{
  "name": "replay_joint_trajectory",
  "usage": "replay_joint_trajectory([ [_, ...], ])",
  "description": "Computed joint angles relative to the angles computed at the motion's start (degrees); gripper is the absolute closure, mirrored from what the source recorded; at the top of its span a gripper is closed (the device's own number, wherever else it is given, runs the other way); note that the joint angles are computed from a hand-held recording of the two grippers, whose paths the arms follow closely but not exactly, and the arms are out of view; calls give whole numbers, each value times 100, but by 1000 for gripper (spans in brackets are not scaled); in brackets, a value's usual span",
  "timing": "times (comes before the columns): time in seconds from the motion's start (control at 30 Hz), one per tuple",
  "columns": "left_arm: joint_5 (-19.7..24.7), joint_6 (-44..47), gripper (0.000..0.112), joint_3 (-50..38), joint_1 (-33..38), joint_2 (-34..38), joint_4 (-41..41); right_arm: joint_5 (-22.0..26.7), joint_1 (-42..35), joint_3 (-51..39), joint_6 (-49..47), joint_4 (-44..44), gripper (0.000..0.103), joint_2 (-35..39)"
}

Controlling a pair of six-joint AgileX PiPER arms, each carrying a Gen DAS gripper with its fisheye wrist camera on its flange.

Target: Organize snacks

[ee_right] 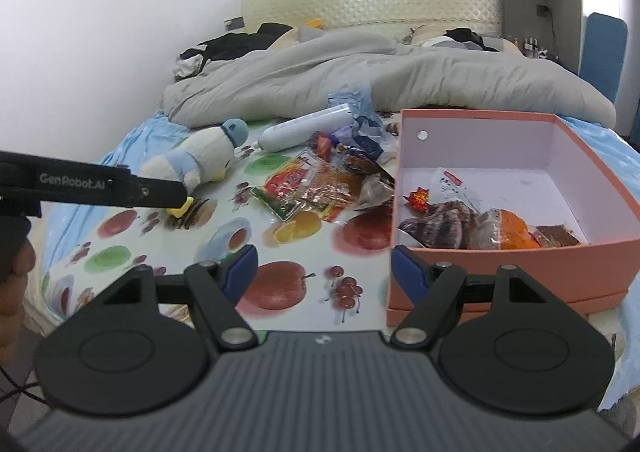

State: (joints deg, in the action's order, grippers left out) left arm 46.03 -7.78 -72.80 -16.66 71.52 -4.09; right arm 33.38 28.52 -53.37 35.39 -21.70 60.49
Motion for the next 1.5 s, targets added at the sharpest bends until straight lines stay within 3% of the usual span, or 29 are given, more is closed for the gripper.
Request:
replay_joint_trajectory([
  [0.6,-459,1550,54,233,1469,463,-1414,73,518,-834,744,-1085,28,1236],
  [0.77,-569,1873,51,159,1771,842,-1738,-73,336,-1142,401,-785,28,1740],
  [1.07,-732,2501,47,-690,1912,2196,-2208,-325,127,-1768,178,-740,28,2843],
  [1.37,-549,2202,45,-2332,1853,3813,-2002,-722,-398,-2755,-1032,390,29,4119],
  [1.5,-384,2074,44,-3190,1804,4605,-1897,-925,-534,-3230,-1032,438,29,4682],
])
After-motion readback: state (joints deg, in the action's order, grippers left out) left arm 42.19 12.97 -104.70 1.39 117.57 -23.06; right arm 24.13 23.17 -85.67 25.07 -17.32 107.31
